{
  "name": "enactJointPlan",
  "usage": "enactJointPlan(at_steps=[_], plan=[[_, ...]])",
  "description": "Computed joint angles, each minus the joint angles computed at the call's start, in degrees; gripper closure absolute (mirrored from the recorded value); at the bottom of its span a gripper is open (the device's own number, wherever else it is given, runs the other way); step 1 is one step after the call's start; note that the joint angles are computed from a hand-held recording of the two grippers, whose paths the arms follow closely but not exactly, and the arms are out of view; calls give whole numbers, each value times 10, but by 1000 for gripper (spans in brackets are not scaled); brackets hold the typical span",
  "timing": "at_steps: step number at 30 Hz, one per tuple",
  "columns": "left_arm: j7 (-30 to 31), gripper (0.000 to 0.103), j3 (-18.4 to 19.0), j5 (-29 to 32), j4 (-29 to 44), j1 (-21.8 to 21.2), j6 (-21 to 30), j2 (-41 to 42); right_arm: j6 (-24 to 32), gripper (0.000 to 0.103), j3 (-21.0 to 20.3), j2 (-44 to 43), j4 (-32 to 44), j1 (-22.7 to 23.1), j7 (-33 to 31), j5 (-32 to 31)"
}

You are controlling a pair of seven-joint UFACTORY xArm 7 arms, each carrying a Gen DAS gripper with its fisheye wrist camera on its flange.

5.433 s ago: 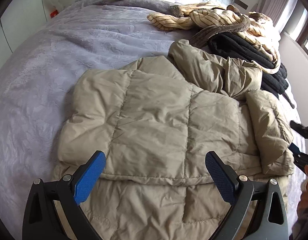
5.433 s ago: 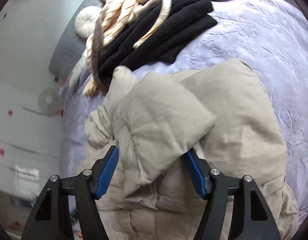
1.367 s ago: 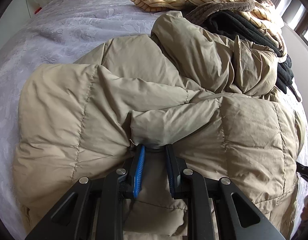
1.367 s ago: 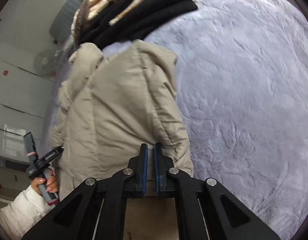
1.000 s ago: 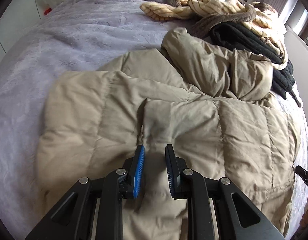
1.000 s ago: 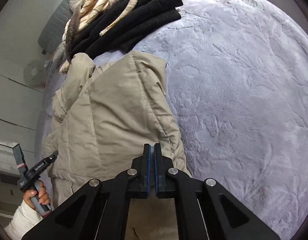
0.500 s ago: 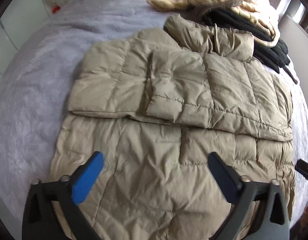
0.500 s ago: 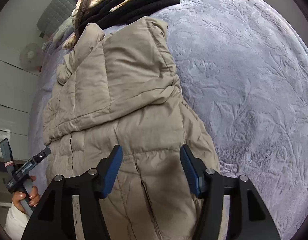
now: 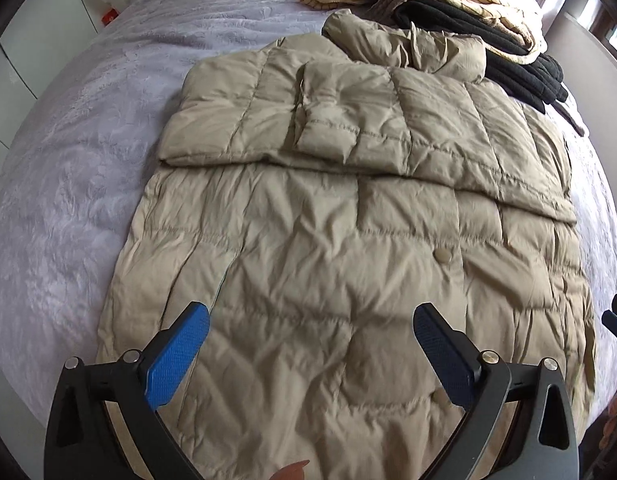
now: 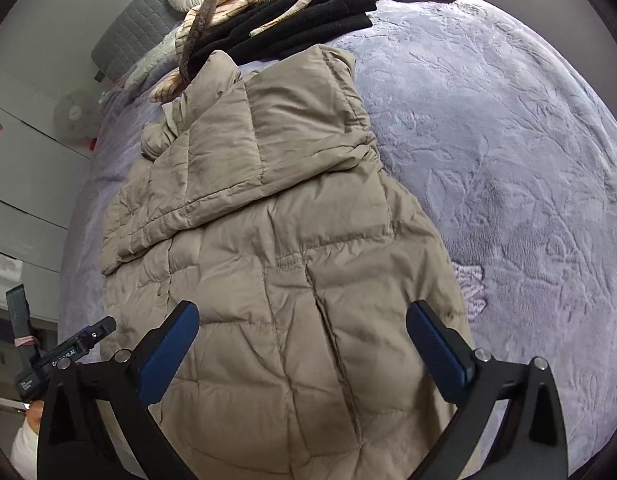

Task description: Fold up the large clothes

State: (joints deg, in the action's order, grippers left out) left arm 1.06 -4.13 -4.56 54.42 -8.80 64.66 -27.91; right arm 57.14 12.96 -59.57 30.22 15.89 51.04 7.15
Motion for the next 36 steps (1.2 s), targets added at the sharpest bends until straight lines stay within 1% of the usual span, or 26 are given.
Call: enactJointPlan(at_steps=[5,10,15,19,21,25,28,31,34,36], plan=[[33,1,20,9,-28,10,39,-57,33,0,21,-15,6,28,54,42],[60,1,36,20,-49,30,71,-101,50,0,47,-56,-5,49,142,86],[97,1,64,5,-57,44,117,-128,89,0,79,-77,13,62,216,89],[124,1,78,-6,-60,55,157,-153,114,0,88,-94,17,78,258,102],[135,1,91,-11,-62,65,174,-170,120,0,86,-103,11,88,271,111],[127,1,130,-31,-61,103,214,-190,117,0,76,-129,-12,109,282,136],[104,1,145,-33,-70,140,235,-202,121,0,63,-152,-27,122,284,151],[86,1,165,-52,-88,162,253,-206,115,0,57,-191,-51,132,282,166],[71,1,181,-81,-108,176,267,-201,110,0,58,-258,-93,137,312,196],[64,1,188,-98,-123,185,272,-197,118,0,64,-299,-115,138,341,212]])
